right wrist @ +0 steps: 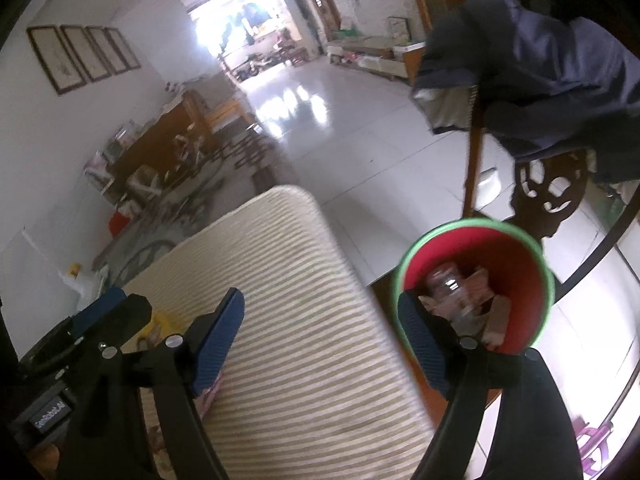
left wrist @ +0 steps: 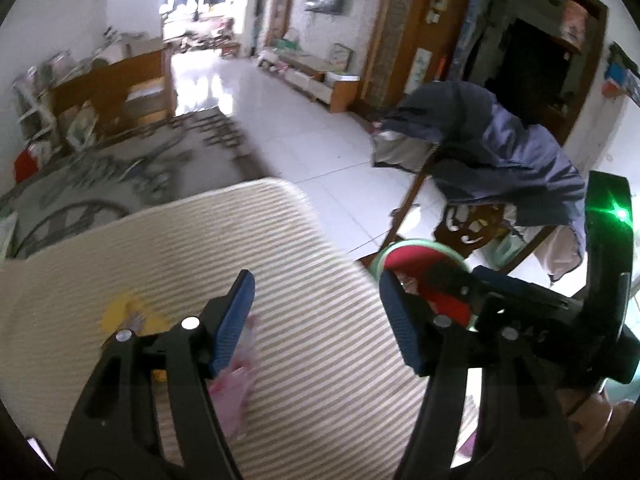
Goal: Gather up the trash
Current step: 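Move both open tools back over the remaining trash on the mattress, then grasp the dark snack box with the left tool while the right tool grasps the yellow tea carton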
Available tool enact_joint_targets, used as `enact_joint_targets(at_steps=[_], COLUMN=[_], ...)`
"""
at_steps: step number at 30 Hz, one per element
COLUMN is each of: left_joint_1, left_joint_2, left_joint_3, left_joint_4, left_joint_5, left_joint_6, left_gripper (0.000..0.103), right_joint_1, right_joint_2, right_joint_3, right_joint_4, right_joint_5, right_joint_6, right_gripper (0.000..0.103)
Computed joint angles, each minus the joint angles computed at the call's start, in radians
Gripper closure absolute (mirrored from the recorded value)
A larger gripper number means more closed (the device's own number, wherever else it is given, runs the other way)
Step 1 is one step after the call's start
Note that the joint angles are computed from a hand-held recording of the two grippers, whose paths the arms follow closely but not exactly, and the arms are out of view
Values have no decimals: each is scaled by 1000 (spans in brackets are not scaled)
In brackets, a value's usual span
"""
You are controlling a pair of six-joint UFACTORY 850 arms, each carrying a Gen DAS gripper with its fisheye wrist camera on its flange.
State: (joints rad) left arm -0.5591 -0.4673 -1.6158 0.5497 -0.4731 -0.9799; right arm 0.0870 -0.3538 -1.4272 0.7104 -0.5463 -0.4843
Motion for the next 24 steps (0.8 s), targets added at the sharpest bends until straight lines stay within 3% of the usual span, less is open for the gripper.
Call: enact_joint_targets(at_steps=[7,11,17,24], left_joint_1=[77,155,249,293], left_joint_2=[173,216,161,100], left_joint_3=[261,360,375,360], left_joint_4=[43,-70,-417,-796], left_joint_5=[-8,10,58,84], left_joint_6=[-112,-65,245,595], left_gripper=[41,41,41,43], right_joint_1=[116,163,189,204], right_joint_2=[31,55,97,119], right_joint_3=[45,81,142,167], right_joint_4=[-29,-36,-96,-186], right_joint_5=[9,29,60,68], right_joint_6=[41,69,170,293], right_gripper=[26,26,26,26])
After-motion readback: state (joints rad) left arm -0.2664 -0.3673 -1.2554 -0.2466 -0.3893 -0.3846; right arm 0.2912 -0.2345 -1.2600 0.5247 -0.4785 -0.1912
